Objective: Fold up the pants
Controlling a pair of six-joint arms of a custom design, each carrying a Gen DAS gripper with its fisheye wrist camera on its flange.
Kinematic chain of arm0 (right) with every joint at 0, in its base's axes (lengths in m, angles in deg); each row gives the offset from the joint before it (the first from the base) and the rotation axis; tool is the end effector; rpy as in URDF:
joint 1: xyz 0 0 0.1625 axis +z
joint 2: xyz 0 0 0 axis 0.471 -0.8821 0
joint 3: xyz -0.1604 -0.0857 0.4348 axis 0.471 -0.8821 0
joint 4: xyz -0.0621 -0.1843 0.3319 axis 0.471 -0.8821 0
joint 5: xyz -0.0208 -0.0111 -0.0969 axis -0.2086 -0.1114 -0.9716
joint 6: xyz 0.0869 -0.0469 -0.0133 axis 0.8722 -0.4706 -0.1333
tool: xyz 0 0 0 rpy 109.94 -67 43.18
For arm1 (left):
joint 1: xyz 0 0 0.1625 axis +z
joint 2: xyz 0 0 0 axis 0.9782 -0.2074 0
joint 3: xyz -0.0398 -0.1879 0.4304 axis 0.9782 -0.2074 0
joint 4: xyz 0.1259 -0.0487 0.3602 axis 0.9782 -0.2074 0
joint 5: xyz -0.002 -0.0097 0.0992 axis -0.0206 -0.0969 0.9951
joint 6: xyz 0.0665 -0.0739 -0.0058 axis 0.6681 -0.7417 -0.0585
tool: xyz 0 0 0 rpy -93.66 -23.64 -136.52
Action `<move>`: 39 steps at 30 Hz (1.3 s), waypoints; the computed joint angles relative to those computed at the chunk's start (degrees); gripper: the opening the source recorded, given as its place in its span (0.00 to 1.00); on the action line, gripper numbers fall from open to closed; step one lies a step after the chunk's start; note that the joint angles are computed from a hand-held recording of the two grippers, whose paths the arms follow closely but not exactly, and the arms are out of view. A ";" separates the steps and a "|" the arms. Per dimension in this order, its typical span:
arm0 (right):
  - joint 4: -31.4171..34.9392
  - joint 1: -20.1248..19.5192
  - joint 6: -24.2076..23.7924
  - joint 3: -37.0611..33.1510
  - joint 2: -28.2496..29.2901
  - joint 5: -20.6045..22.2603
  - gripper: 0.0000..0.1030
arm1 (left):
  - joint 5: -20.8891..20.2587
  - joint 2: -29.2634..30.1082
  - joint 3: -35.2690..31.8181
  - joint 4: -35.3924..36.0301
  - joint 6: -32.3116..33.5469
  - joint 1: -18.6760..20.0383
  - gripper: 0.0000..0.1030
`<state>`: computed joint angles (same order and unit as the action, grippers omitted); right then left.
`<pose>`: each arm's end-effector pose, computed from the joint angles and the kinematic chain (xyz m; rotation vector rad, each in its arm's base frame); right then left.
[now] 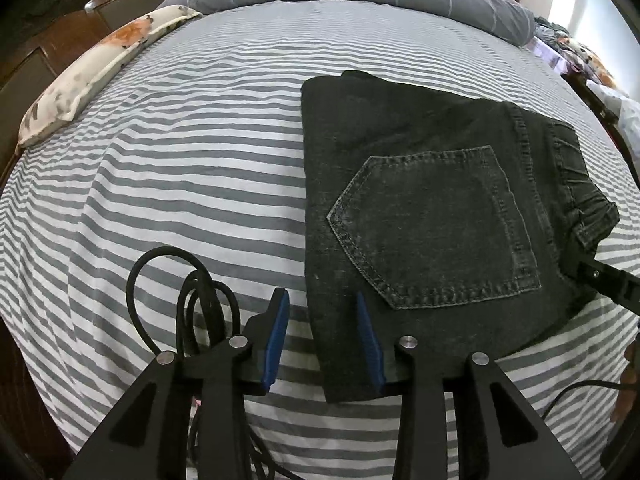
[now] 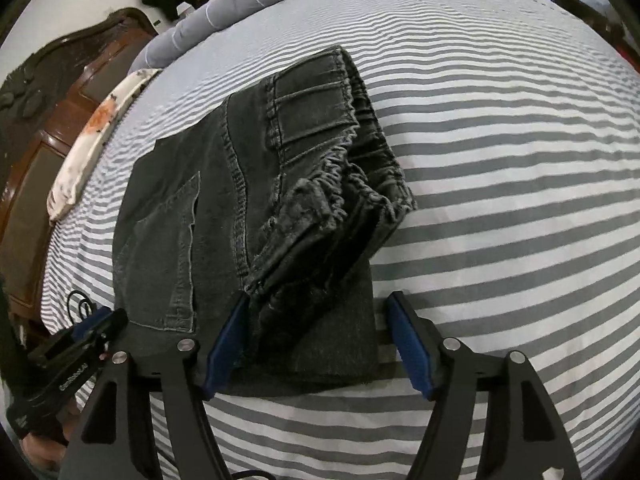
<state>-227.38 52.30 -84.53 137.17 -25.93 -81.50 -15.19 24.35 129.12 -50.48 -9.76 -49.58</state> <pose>0.0278 -0.3754 0.3758 -0.3089 -2.4844 0.8241 -0.4024 -0.4404 0.0379 0.6344 2.3582 -0.3943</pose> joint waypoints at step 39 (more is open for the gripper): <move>8.06 32.20 13.58 4.43 -6.14 -27.71 0.92 | 5.43 -13.55 6.41 13.57 -17.11 -17.00 0.62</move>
